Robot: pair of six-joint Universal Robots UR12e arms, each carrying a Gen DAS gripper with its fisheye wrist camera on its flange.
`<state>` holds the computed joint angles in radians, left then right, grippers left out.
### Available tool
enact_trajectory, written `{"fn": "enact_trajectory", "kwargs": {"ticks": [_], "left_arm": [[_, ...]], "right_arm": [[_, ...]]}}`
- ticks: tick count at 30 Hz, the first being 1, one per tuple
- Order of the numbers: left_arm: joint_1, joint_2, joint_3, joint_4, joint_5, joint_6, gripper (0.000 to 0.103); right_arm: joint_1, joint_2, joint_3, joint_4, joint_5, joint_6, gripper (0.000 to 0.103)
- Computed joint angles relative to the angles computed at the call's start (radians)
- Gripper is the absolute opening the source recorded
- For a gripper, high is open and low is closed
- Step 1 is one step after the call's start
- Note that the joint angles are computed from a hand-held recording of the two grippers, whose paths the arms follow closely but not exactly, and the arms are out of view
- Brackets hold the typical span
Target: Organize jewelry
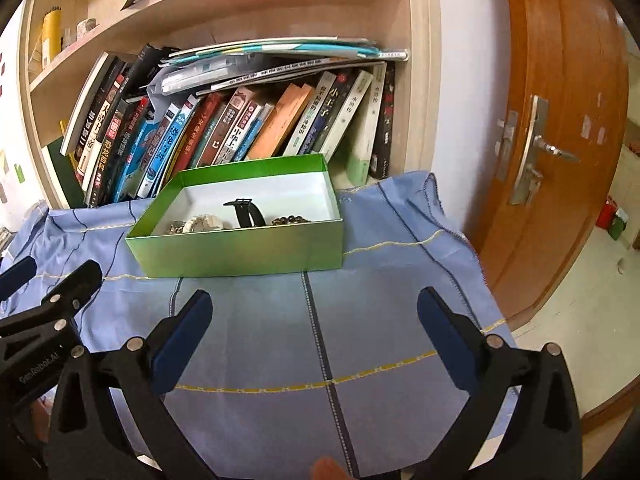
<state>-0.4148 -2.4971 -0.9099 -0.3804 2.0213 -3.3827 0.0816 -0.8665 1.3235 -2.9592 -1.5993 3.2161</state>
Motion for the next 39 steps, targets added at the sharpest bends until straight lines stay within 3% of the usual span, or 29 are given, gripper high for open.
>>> {"fn": "enact_trajectory", "kwargs": {"ticks": [39], "left_arm": [[-0.004, 0.011, -0.015, 0.015, 0.016, -0.007, 0.099]], "right_arm": [[0.002, -0.008, 0.010, -0.034, -0.002, -0.023, 0.100]]}}
